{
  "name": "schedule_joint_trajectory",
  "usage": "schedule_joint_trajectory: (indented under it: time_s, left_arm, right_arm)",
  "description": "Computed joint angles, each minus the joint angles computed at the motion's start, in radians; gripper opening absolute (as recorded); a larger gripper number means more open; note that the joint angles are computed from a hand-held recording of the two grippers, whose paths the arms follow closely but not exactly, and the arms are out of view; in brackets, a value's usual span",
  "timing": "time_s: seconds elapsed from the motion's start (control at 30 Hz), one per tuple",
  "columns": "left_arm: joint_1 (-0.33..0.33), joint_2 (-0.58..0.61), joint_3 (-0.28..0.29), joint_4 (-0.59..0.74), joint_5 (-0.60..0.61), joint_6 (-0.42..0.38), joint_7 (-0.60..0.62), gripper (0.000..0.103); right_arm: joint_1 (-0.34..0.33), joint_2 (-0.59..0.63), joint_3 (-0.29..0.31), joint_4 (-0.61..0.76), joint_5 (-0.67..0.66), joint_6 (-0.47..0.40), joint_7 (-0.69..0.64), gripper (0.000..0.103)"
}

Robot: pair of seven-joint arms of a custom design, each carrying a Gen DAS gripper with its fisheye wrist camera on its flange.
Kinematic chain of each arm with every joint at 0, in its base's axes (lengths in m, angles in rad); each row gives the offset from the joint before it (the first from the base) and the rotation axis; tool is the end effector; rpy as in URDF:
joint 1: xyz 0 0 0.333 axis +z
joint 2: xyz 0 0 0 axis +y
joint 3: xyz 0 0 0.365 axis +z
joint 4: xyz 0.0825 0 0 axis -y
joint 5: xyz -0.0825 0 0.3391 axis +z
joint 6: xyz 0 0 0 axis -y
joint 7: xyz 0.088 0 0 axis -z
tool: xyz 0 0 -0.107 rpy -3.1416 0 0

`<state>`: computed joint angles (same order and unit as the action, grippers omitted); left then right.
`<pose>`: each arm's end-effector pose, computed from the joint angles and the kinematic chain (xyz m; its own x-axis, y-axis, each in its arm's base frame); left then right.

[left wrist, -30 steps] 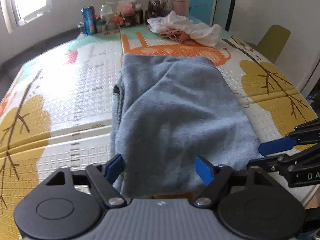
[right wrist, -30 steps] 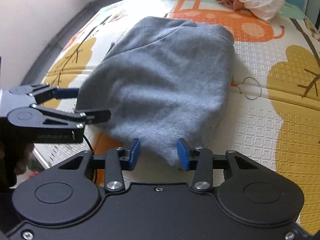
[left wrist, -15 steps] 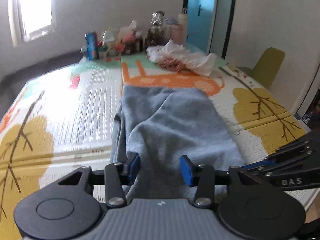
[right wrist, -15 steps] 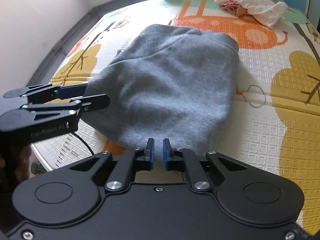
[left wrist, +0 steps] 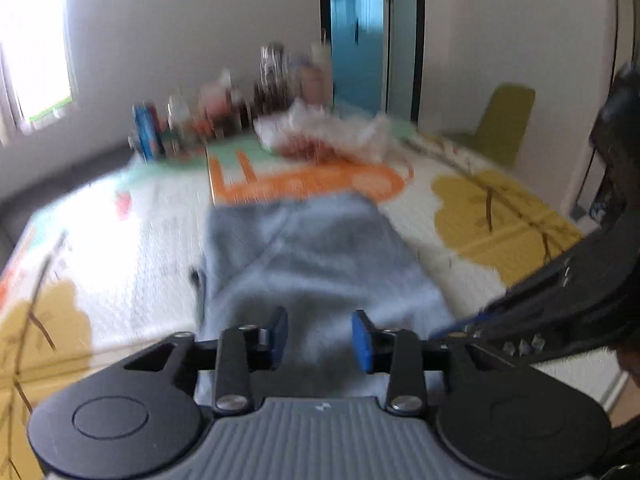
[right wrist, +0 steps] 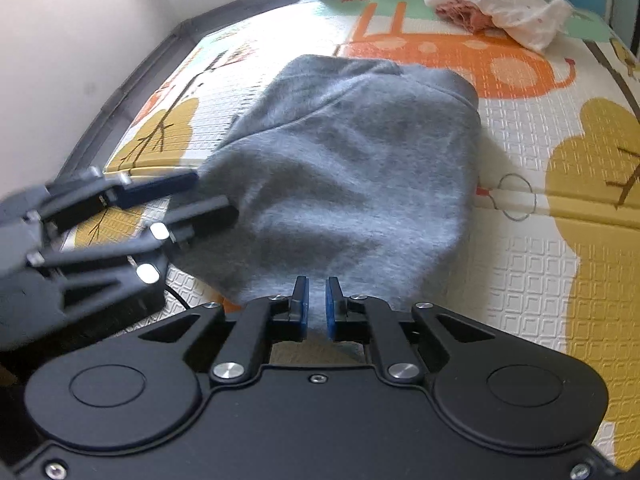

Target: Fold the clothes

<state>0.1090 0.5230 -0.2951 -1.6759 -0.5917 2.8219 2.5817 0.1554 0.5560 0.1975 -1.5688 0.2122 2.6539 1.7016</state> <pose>0.7023 -0.0606 0.4412 -0.5596 -0.8285 -0.0214 -0.5915 0.4174 -0.6898 0.6913 0.2132 0.4479 0.0834 -0.9368 -0.3397 -0.8982 0.0770 -0.4328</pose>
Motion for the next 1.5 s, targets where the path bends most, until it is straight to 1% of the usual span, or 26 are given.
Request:
schedule_joint_trajectory:
  time_s: [0.03,0.1,0.13,0.23,0.3,0.33,0.37,0.4,0.47,0.5,0.57,0.7,0.87,0.93,0.97,1.03,1.13,1.23,1.27,1.37,1.43,1.5]
  left_arm:
    - [-0.023,0.010,0.037,0.019,0.032,-0.041,-0.052,0.023]
    - [-0.039,0.035,0.073,0.064,0.072,-0.126,-0.131,0.020]
    - [-0.050,0.047,0.093,0.080,0.094,-0.152,-0.172,0.019]
    - [-0.082,0.077,0.148,0.112,0.172,-0.188,-0.288,0.017]
    - [-0.087,0.099,0.164,0.141,0.211,-0.212,-0.349,0.015]
    - [-0.090,0.108,0.173,0.151,0.229,-0.217,-0.379,0.016]
    - [-0.094,0.114,0.181,0.158,0.246,-0.213,-0.409,0.016]
    - [-0.098,0.119,0.190,0.163,0.263,-0.209,-0.440,0.016]
    - [-0.110,0.128,0.215,0.172,0.309,-0.195,-0.499,0.013]
    - [-0.104,0.135,0.214,0.185,0.322,-0.207,-0.513,0.011]
    - [-0.079,0.146,0.193,0.204,0.324,-0.228,-0.524,0.010]
    - [-0.073,0.155,0.195,0.221,0.352,-0.238,-0.557,0.009]
    - [-0.063,0.131,0.194,0.195,0.371,-0.224,-0.576,0.009]
    - [-0.061,0.100,0.183,0.145,0.380,-0.153,-0.540,0.009]
    - [-0.060,0.085,0.178,0.120,0.384,-0.115,-0.520,0.010]
    - [-0.042,0.061,0.143,0.083,0.369,-0.048,-0.456,0.011]
    - [0.016,0.044,0.042,0.064,0.288,-0.007,-0.325,0.012]
    - [0.036,0.054,-0.013,0.091,0.219,-0.027,-0.228,0.013]
    - [0.031,0.057,-0.015,0.098,0.204,-0.035,-0.210,0.013]
    - [0.010,0.083,-0.009,0.151,0.170,-0.094,-0.186,0.013]
    - [-0.005,0.105,0.001,0.193,0.152,-0.139,-0.193,0.013]
    - [-0.023,0.135,0.018,0.244,0.145,-0.195,-0.220,0.013]
  right_arm:
    - [-0.002,0.005,0.001,0.004,0.004,-0.006,0.003,0.008]
    - [-0.001,0.015,-0.004,0.012,0.005,-0.025,0.015,0.006]
    - [0.000,0.020,-0.006,0.015,0.006,-0.033,0.021,0.006]
    - [0.010,0.033,-0.021,0.016,-0.007,-0.047,0.047,0.006]
    - [0.014,0.045,-0.029,0.022,-0.017,-0.065,0.067,0.005]
    - [0.013,0.052,-0.030,0.026,-0.018,-0.074,0.074,0.003]
    - [0.012,0.058,-0.031,0.029,-0.019,-0.084,0.082,0.000]
    - [0.012,0.065,-0.032,0.033,-0.019,-0.093,0.089,0.000]
    - [-0.001,0.067,-0.021,0.022,-0.008,-0.084,0.083,0.000]
    - [-0.008,0.066,-0.014,0.015,0.000,-0.078,0.077,0.000]
    - [-0.015,0.064,-0.009,0.010,0.010,-0.082,0.075,0.000]
    - [-0.027,0.052,-0.005,-0.007,0.029,-0.102,0.075,0.000]
    - [-0.022,0.028,-0.018,-0.017,0.027,-0.167,0.079,0.000]
    - [-0.020,0.010,-0.024,-0.028,0.024,-0.184,0.076,0.002]
    - [-0.023,-0.009,-0.021,-0.042,0.030,-0.169,0.064,0.002]
    - [-0.024,-0.042,-0.020,-0.063,0.037,-0.134,0.041,0.002]
    - [-0.014,-0.058,-0.030,-0.054,0.026,-0.083,0.028,0.002]
    - [-0.005,-0.040,-0.036,-0.012,0.008,-0.045,0.025,0.002]
    - [-0.001,-0.027,-0.039,0.010,-0.003,-0.046,0.027,0.002]
    - [0.009,0.011,-0.045,0.060,-0.028,-0.043,0.039,0.002]
    - [0.011,0.028,-0.044,0.068,-0.038,-0.031,0.047,0.002]
    - [0.014,0.052,-0.045,0.091,-0.050,-0.035,0.056,0.002]
